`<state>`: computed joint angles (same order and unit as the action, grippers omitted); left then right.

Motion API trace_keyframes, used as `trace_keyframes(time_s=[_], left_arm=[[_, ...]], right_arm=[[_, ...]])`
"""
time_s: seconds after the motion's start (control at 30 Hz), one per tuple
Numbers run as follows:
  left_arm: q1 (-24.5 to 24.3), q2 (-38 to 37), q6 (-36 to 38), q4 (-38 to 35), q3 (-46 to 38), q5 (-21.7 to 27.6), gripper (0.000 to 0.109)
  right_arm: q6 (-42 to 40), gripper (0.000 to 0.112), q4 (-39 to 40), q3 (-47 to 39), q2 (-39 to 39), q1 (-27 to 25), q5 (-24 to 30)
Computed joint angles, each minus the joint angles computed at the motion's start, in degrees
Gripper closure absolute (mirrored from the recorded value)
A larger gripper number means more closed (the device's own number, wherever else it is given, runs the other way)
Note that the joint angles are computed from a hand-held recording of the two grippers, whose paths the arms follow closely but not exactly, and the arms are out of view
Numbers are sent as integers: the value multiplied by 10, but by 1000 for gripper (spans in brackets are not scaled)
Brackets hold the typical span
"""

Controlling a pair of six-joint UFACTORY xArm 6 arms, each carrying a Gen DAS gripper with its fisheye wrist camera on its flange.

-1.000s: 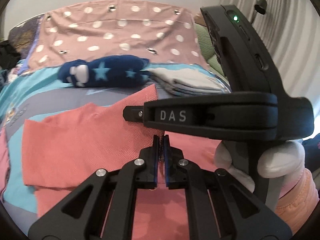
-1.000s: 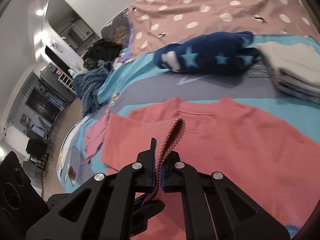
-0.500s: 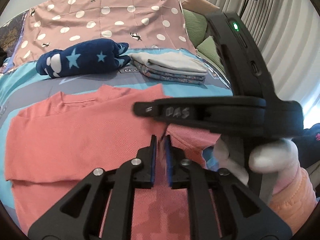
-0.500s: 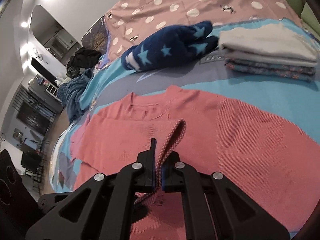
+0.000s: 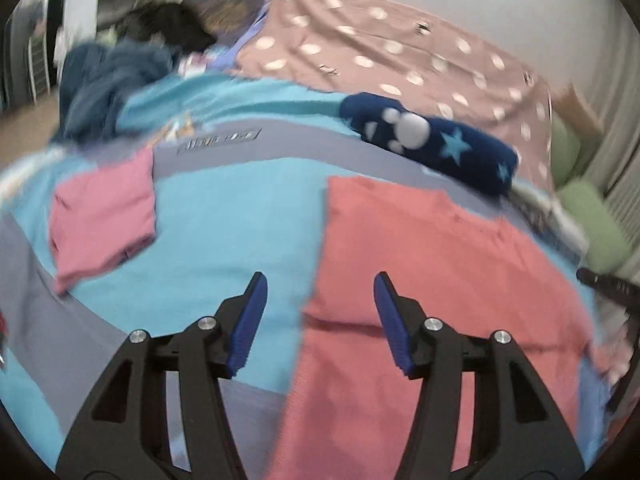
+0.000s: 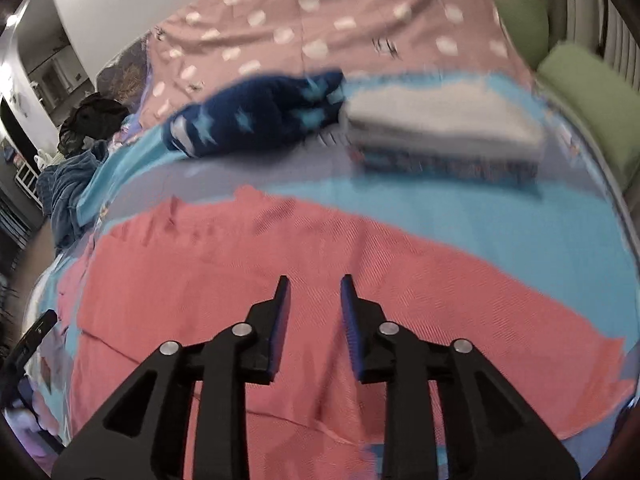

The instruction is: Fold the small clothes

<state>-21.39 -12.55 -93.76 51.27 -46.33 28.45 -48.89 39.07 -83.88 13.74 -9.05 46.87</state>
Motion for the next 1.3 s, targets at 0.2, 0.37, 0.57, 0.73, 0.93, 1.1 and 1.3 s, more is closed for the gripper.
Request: trace_keyframes(time_s=[0.2,0.37,0.57,0.73,0.93,1.1,1.3], left_arm=[[86,41,79,-89,51,-233,71],[88,73,132,-108,58,-275,72],[101,86,46,13,41,-281,77],[107,84,-10,63,40,-283,95],[48,62,-7,54,25,-138,99],[68,50,-42,77,45,-177,93],[83,38,-105,130,55,-193,84]], right_arm=[[-10,75,-18,-30,-5,92,78],[55,75,-88,-94,57,206,73],[121,73,-193,-178,147,299,68],[152,109,-269,-186,176,334,17],[147,112,-164,-228,215,328,14],[123,112,-107,-133,134,293,-20],[-63,94,35,102,-62,152,-9]])
